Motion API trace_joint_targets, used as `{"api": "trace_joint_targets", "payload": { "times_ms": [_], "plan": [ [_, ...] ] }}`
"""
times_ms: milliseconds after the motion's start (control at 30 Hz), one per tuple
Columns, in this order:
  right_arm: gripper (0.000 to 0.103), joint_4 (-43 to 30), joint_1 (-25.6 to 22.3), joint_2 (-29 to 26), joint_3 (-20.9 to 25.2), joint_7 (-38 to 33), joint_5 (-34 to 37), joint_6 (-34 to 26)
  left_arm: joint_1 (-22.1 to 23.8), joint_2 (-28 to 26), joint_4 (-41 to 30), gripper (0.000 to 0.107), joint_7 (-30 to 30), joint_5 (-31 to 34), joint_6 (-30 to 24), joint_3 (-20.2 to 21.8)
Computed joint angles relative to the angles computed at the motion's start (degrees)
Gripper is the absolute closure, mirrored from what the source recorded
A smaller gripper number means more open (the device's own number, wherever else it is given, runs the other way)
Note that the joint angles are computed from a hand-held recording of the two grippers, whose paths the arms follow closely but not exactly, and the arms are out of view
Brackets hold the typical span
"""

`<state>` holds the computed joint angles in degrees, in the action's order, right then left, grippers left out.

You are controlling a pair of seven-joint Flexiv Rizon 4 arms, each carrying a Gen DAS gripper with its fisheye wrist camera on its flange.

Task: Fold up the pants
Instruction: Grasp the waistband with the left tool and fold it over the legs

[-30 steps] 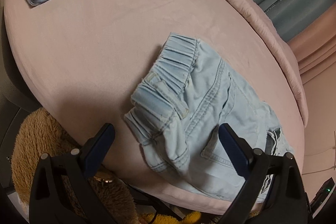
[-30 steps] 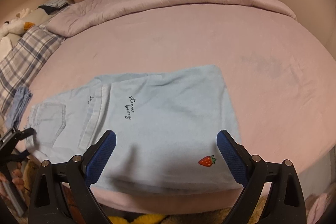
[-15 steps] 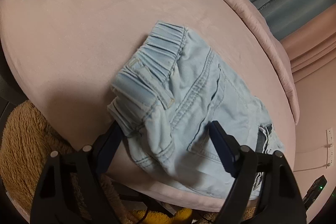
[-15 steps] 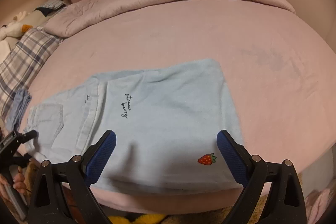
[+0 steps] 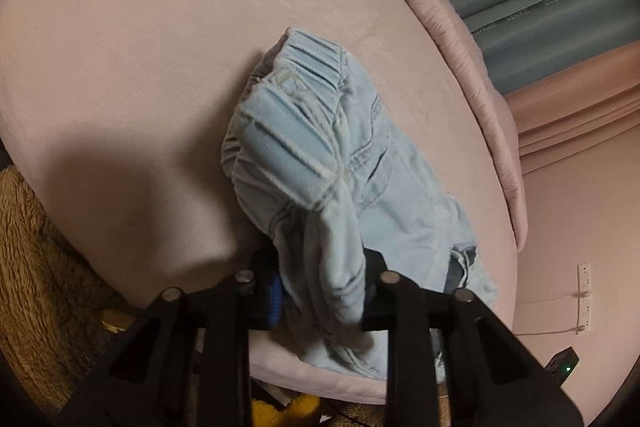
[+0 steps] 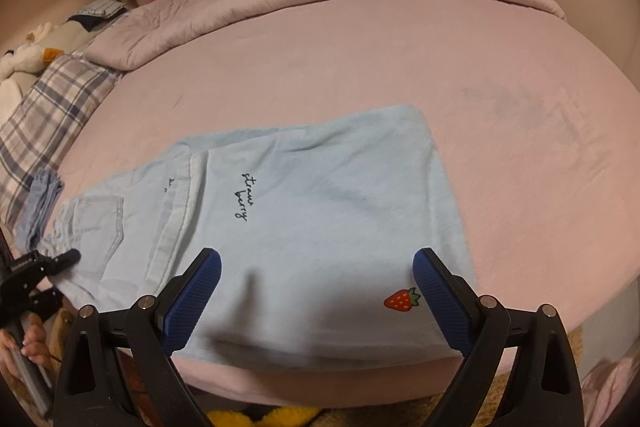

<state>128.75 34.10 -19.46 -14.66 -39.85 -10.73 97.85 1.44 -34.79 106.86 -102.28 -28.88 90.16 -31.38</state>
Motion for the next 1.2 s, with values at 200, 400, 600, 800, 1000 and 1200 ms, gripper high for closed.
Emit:
{"api": "trace_joint_targets", "payload": {
  "times_ms": [200, 400, 600, 800, 1000, 1200],
  "plan": [
    [0.007, 0.54, 2.26, 0.17, -2.45, 0.47, 0.48, 0.48, -5.95, 2.23, -1.47, 0.086, -0.64, 2.47, -0.14, 7.05],
    [0.007, 0.85, 3.03, 0.28, -3.03, 0.56, 1.09, 0.56, -6.10, 3.62, -1.66, 0.087, 1.69, 4.58, 2.38, 5.98],
    [0.007, 1.00, 3.02, 0.32, -3.02, 0.07, 1.78, 1.10, -6.77, 3.83, -3.40, 0.088, 4.31, 7.27, 3.61, 4.63],
    [0.007, 1.10, 3.04, 0.41, -3.00, -0.05, 2.67, 1.21, -6.89, 2.76, -5.54, 0.088, 7.64, 9.26, 3.72, 2.20],
    [0.007, 1.48, 4.78, 0.69, -4.76, 0.53, 3.17, 1.41, -7.19, 1.76, -7.84, 0.088, 11.78, 9.94, 1.90, 0.75],
    [0.007, 2.00, 5.98, 0.79, -5.95, 0.68, 4.12, 1.61, -8.72, 0.03, -11.14, 0.088, 16.00, 8.60, -0.85, 0.86]
  ]
}}
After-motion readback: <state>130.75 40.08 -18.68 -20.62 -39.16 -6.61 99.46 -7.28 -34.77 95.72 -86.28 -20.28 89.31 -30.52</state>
